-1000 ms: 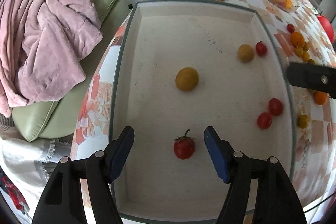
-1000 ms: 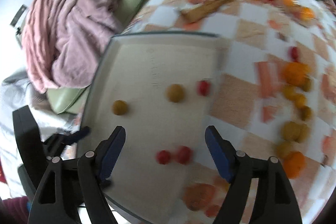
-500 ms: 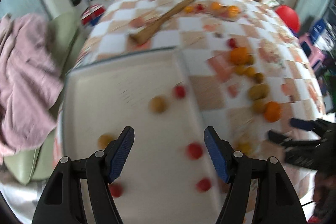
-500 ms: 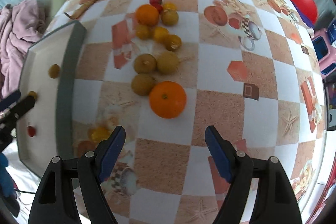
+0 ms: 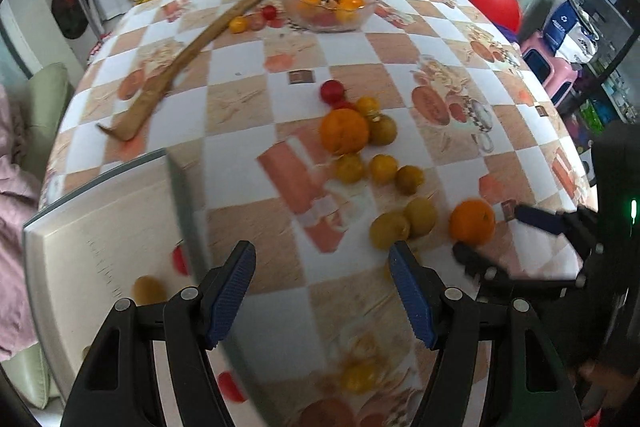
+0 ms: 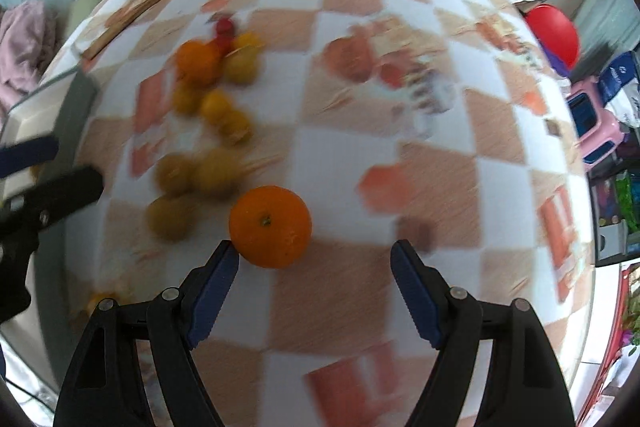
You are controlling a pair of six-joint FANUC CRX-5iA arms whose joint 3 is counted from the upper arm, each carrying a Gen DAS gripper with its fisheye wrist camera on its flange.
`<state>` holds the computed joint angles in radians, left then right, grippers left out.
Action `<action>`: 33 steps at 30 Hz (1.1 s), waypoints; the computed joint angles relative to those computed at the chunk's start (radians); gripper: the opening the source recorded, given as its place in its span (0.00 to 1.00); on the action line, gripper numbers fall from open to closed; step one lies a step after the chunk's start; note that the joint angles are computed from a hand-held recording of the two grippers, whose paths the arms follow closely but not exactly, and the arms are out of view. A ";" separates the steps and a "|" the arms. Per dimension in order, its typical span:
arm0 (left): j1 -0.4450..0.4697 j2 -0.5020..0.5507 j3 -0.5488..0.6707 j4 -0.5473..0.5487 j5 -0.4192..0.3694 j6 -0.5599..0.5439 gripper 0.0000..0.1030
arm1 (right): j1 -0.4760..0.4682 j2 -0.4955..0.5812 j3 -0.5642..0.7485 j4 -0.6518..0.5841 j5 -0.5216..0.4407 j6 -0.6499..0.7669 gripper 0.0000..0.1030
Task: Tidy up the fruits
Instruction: 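Move both open grippers back toward the row of fruit, then grasp a yellow plum with the left gripper while the right grasps another yellow plum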
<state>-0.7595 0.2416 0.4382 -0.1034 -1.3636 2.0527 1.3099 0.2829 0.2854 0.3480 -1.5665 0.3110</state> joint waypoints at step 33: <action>-0.020 0.122 0.097 -0.040 -0.084 -0.042 0.47 | -0.042 -0.118 -0.086 -0.155 0.224 -0.053 0.79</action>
<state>-0.7799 0.3634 0.5352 -0.1438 -1.4480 2.0103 1.2676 0.1644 0.1994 0.1930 -1.3429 0.2581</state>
